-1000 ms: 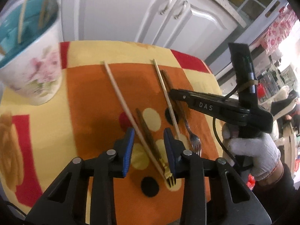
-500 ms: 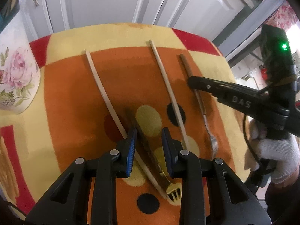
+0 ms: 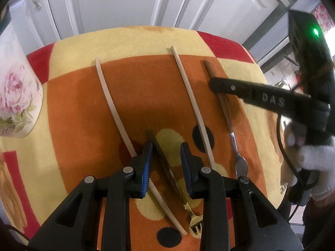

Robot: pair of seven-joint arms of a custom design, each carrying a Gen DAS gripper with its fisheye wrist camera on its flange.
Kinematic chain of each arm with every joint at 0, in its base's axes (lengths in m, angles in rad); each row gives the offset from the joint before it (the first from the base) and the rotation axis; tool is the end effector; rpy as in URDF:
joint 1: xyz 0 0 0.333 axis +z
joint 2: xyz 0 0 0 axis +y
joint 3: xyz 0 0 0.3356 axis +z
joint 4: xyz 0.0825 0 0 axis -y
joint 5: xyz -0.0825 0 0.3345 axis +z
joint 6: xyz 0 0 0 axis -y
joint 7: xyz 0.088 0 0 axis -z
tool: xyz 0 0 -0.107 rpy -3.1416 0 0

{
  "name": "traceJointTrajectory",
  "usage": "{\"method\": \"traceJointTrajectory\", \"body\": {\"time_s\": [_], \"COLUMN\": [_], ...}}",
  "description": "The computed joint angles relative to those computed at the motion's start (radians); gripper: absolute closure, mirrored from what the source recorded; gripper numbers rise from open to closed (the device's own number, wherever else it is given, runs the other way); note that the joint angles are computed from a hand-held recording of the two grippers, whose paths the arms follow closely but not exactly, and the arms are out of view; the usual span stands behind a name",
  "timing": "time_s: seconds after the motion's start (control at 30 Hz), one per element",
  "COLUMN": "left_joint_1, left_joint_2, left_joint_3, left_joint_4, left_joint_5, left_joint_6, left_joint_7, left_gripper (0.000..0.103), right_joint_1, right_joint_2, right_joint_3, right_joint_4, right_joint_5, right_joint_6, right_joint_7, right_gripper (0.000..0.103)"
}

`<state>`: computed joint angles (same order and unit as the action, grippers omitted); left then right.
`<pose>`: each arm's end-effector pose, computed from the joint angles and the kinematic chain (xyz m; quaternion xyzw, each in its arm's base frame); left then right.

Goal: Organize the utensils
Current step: 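Grasp the wooden-handled fork with the right tool while the left tool grasps a chopstick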

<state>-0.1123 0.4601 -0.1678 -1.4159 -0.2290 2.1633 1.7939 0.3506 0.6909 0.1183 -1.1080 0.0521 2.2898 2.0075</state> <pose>0.6584 -0.1735 0.5026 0.5518 -0.8097 0.1998 0.0015 0.6821 0.3107 0.4932 -0.6712 0.6974 -0.0266 0.2497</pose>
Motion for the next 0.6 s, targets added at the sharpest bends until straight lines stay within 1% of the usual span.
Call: {"method": "traceJointTrajectory", "body": {"time_s": [0.03, 0.07, 0.1, 0.13, 0.2, 0.23, 0.3, 0.47, 0.6], "left_joint_1": [-0.004, -0.010, -0.014, -0.006, 0.017, 0.027, 0.037, 0.056, 0.067], "left_joint_2": [0.005, 0.012, 0.011, 0.009, 0.022, 0.021, 0.005, -0.060, -0.118], "left_joint_3": [0.000, 0.001, 0.003, -0.003, -0.019, -0.022, -0.024, -0.033, -0.035], "left_joint_4": [0.006, 0.016, 0.012, 0.004, 0.017, 0.015, -0.005, -0.067, -0.125], "left_joint_5": [0.004, 0.011, 0.019, 0.005, -0.055, -0.076, -0.101, -0.155, -0.202], "left_joint_6": [0.000, 0.002, 0.011, 0.022, 0.014, 0.010, 0.025, 0.074, 0.111], "left_joint_7": [0.000, -0.004, -0.003, 0.007, 0.012, 0.010, 0.021, 0.085, 0.136], "left_gripper": [0.077, 0.081, 0.093, 0.093, 0.095, 0.095, 0.095, 0.096, 0.096], "right_joint_1": [0.000, -0.001, -0.005, -0.007, -0.008, -0.008, -0.006, -0.015, -0.012], "right_joint_2": [0.012, 0.027, 0.034, 0.045, 0.061, 0.066, 0.065, -0.041, -0.115], "right_joint_3": [0.000, 0.000, 0.003, 0.004, 0.007, 0.008, 0.008, 0.029, 0.040], "right_joint_4": [0.022, 0.048, 0.060, 0.077, 0.105, 0.118, 0.122, -0.030, -0.113], "right_joint_5": [0.001, 0.004, 0.010, 0.014, 0.022, 0.023, 0.026, 0.056, 0.063], "right_joint_6": [-0.012, -0.023, -0.026, -0.031, -0.040, -0.051, -0.056, 0.062, 0.121], "right_joint_7": [0.002, 0.003, -0.001, -0.003, -0.009, -0.016, -0.026, -0.062, -0.088], "right_gripper": [0.093, 0.093, 0.093, 0.093, 0.092, 0.092, 0.092, 0.094, 0.094]}}
